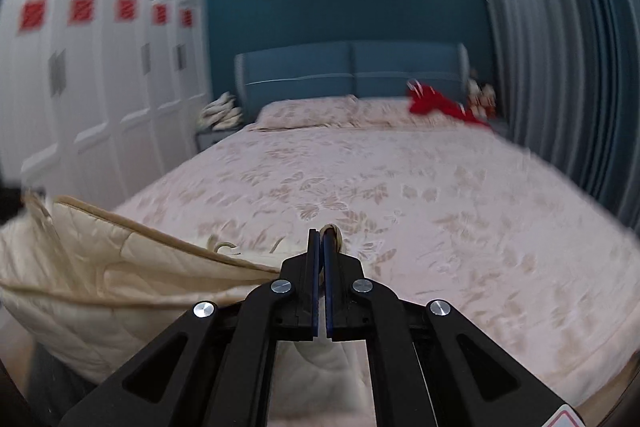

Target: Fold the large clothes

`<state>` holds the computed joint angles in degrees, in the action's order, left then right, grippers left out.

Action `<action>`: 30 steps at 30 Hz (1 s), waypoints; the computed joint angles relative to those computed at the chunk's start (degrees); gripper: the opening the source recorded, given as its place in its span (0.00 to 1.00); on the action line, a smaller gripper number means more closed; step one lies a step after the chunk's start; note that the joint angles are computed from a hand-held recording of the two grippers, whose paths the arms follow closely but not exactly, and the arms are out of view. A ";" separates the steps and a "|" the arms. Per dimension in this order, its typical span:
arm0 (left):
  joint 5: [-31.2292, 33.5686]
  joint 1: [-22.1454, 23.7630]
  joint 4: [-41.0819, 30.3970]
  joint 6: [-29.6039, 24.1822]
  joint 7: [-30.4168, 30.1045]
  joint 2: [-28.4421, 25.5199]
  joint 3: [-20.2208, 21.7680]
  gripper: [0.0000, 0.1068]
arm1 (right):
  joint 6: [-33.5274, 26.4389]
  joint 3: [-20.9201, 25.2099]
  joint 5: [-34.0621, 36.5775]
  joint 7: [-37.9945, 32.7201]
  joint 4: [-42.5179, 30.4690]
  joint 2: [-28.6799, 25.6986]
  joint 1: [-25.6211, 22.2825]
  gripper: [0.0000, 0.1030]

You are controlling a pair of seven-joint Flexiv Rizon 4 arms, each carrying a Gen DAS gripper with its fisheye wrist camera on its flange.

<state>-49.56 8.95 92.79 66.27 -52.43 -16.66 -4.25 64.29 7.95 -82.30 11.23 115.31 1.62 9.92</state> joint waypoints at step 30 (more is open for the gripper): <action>29.11 1.53 -17.00 -13.34 -23.41 -20.44 2.07 0.61 | 3.97 -4.28 24.46 -6.32 -2.98 -17.34 4.04 0.50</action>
